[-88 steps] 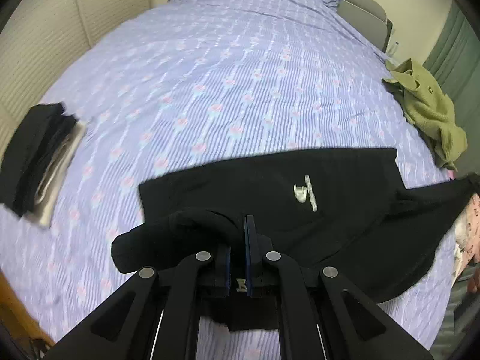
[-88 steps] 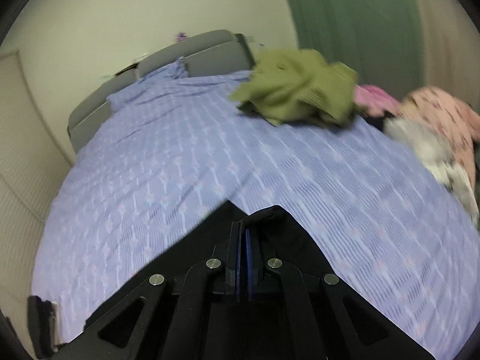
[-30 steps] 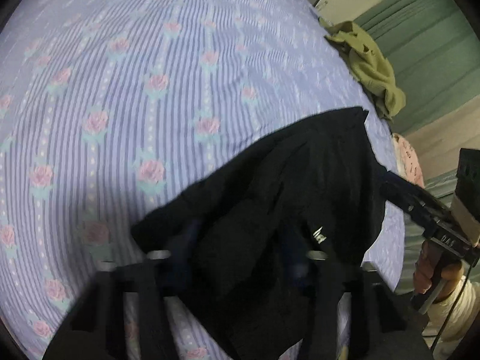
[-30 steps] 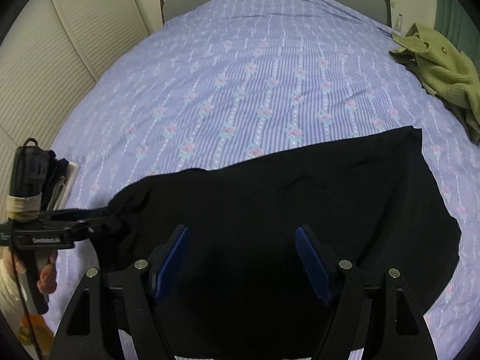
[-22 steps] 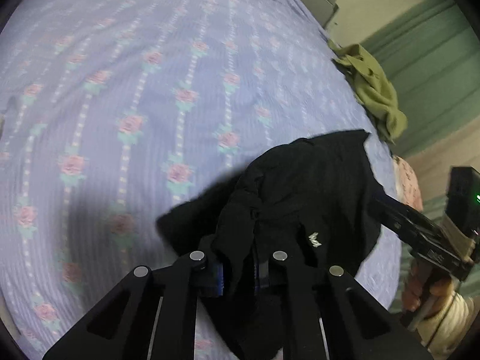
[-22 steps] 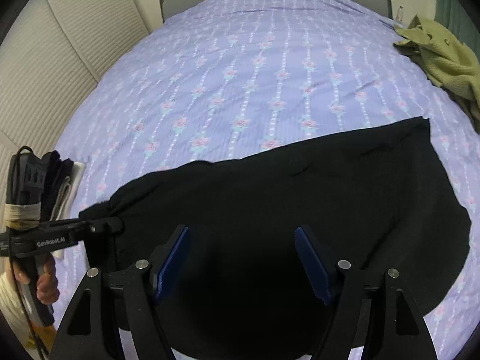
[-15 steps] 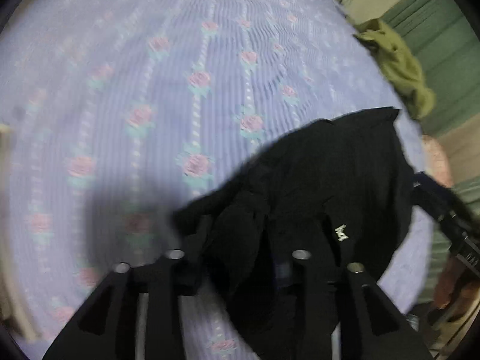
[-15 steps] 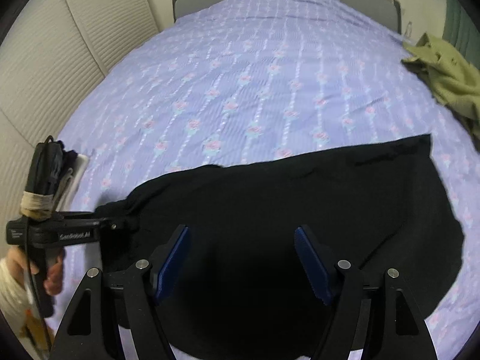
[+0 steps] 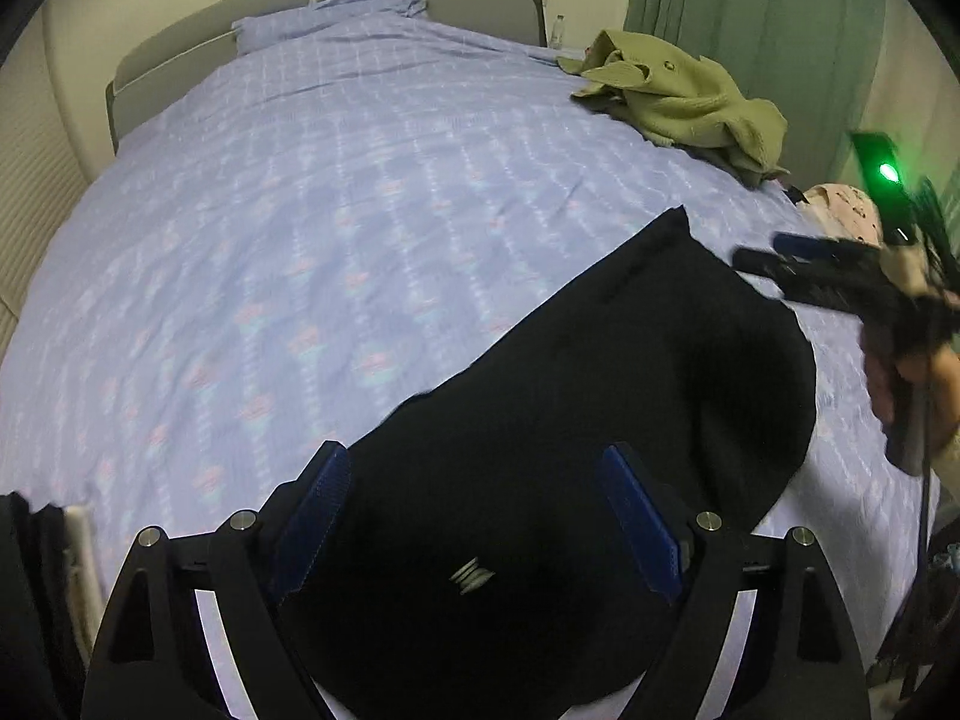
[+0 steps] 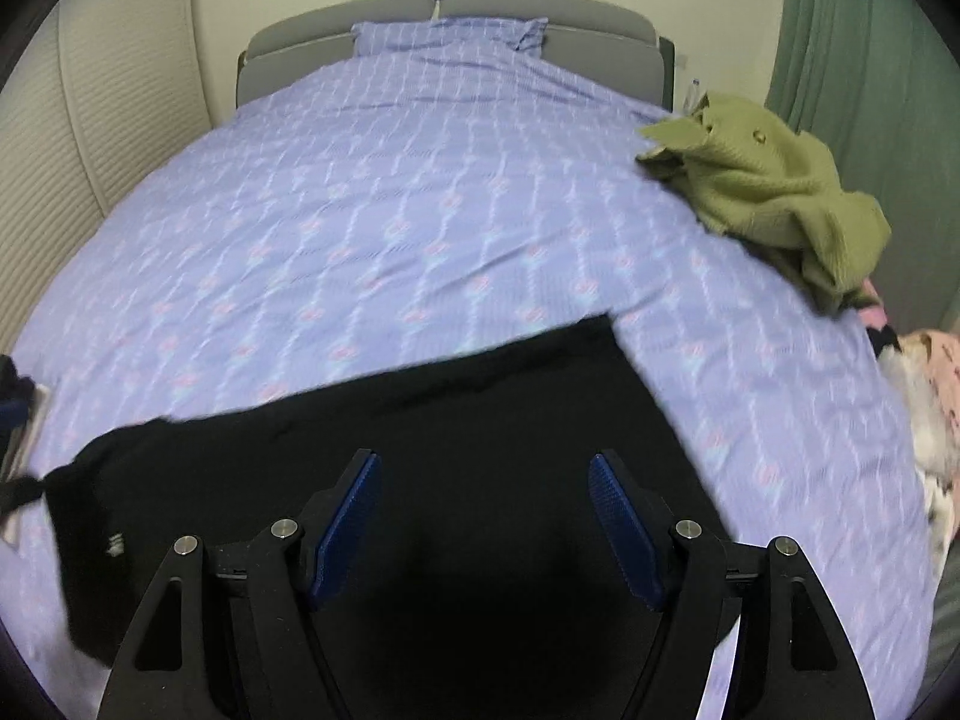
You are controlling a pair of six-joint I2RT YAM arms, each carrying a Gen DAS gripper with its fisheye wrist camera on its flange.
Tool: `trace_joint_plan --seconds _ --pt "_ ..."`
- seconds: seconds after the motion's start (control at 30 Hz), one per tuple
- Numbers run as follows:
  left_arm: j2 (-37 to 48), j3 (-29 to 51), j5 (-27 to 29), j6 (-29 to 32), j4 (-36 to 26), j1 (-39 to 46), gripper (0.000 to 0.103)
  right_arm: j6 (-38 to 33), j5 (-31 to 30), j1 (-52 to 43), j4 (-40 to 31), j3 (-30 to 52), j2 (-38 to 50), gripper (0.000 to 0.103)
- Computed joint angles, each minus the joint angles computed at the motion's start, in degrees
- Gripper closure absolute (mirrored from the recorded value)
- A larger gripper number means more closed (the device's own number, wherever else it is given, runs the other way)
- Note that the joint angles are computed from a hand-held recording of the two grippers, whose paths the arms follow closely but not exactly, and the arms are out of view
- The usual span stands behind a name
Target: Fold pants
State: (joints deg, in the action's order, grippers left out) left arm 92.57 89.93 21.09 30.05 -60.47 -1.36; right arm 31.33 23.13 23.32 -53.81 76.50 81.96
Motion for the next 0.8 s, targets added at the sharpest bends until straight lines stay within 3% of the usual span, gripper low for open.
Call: trace_joint_plan --seconds 0.2,0.3,0.43,0.5,0.6,0.8 --pt "5.1 -0.8 -5.4 -15.3 9.6 -9.6 0.017 -11.3 -11.0 -15.6 10.5 0.1 8.4 0.032" --pt "8.5 0.2 -9.1 -18.3 12.6 -12.7 0.017 -13.7 -14.9 -20.4 13.3 1.6 13.4 0.041" --pt "11.7 2.4 -10.0 -20.8 13.2 -14.2 0.017 -14.1 -18.5 -23.1 14.0 3.6 18.6 0.047" --pt "12.0 2.5 -10.4 -21.0 13.4 -14.6 0.017 -14.5 -20.0 -23.8 13.9 4.4 20.5 0.079" --pt "12.3 2.2 -11.4 -20.5 14.3 -15.1 0.017 -14.5 -21.3 -24.4 13.5 5.3 22.2 0.097" --pt "13.0 2.3 -13.1 -21.2 15.6 -15.2 0.018 -12.6 -14.6 -23.8 13.0 9.1 23.8 0.099"
